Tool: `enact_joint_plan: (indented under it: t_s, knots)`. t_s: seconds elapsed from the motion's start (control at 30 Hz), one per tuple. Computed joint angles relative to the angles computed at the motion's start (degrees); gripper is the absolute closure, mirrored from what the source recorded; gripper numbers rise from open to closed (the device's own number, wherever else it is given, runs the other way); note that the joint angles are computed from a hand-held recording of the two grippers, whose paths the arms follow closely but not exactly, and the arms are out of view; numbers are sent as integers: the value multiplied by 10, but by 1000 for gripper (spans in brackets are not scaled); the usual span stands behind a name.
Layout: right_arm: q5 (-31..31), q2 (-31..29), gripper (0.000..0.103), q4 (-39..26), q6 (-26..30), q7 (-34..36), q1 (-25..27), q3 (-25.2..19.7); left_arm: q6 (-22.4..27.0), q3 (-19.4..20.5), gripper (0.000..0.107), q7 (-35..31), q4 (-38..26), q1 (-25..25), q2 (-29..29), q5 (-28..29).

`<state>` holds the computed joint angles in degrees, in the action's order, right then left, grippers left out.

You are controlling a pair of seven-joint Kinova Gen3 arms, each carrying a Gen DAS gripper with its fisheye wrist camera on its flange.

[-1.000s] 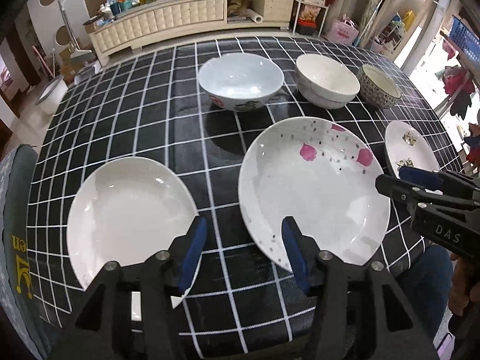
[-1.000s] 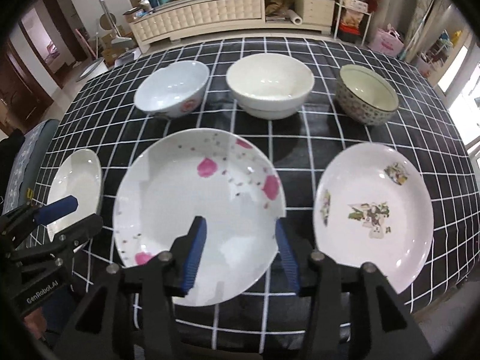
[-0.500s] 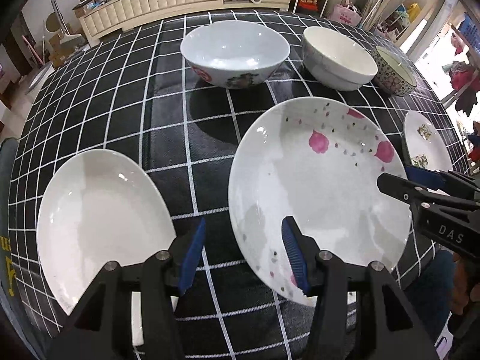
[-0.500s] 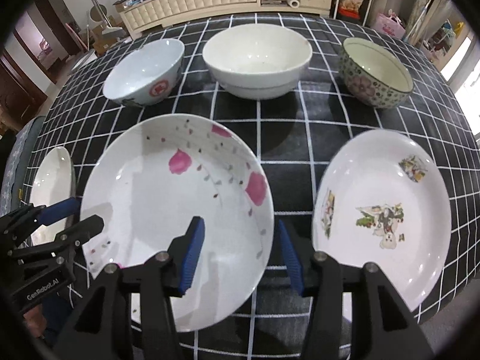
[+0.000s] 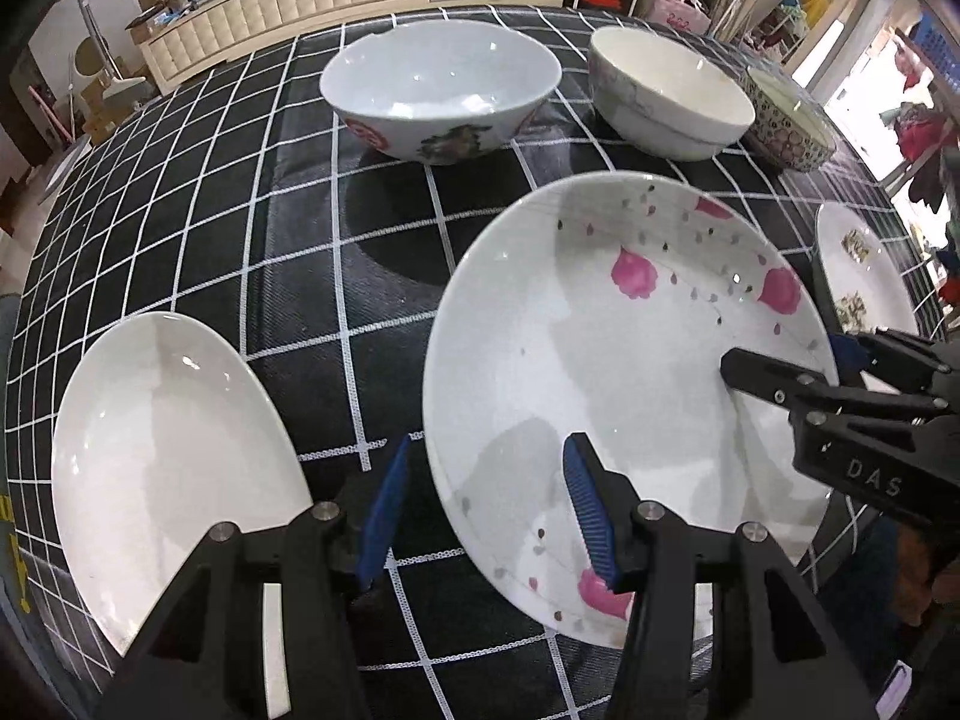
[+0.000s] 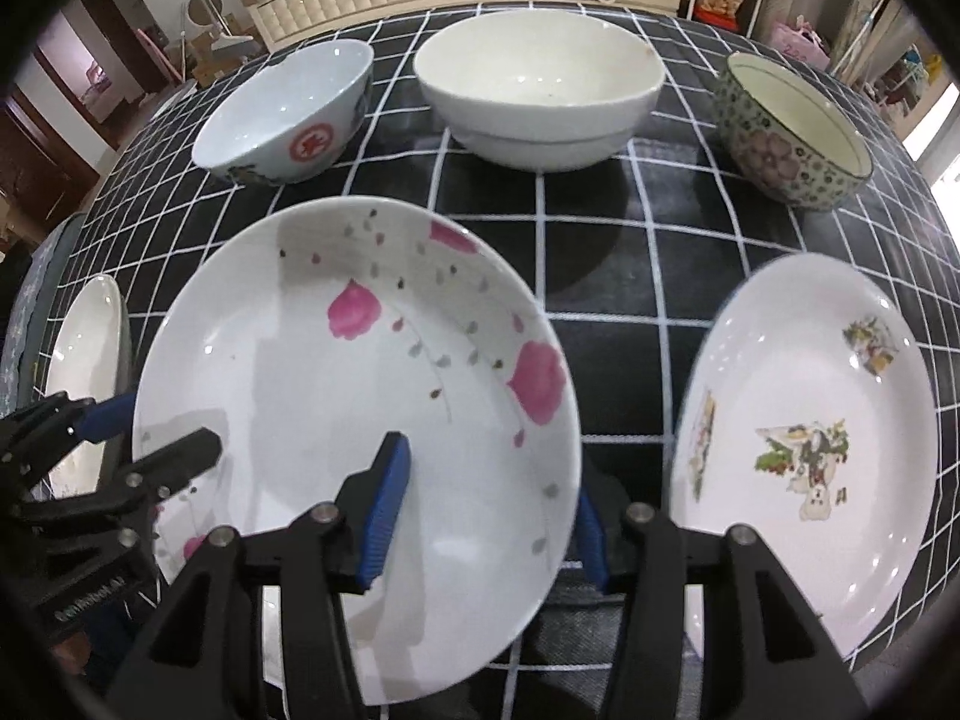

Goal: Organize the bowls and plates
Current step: 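Grasp the pink-petal plate rim with the left tool and lift it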

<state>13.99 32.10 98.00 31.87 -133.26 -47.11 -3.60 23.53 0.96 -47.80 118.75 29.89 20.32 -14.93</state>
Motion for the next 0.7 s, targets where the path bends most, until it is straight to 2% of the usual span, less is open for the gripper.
enact_joint_plan:
  t_s: [0.13, 0.2, 0.27, 0.37, 0.6, 0.7]
  knots:
    - [2, -7, 57, 13, -15, -11, -2, 5, -11, 11, 71, -14, 3, -10, 3, 11]
    - [1, -10, 64, 16, -13, -13, 1, 5, -5, -1, 71, -4, -2, 5, 6, 3]
    - [7, -9, 67, 9, -1, -21, -7, 10, -4, -5, 72, 0, -2, 11, 7, -2]
    - [9, -11, 68, 9, 5, -35, -11, 11, -6, -16, 74, 9, 6, 25, 0, -23]
    - [10, -27, 75, 22, 0, -53, -12, 3, 8, -15, 74, 33, 11, 26, -14, -34]
    - [19, -35, 77, 24, 0, -67, -21, 7, 15, -21, 74, 59, 15, 40, -27, -60]
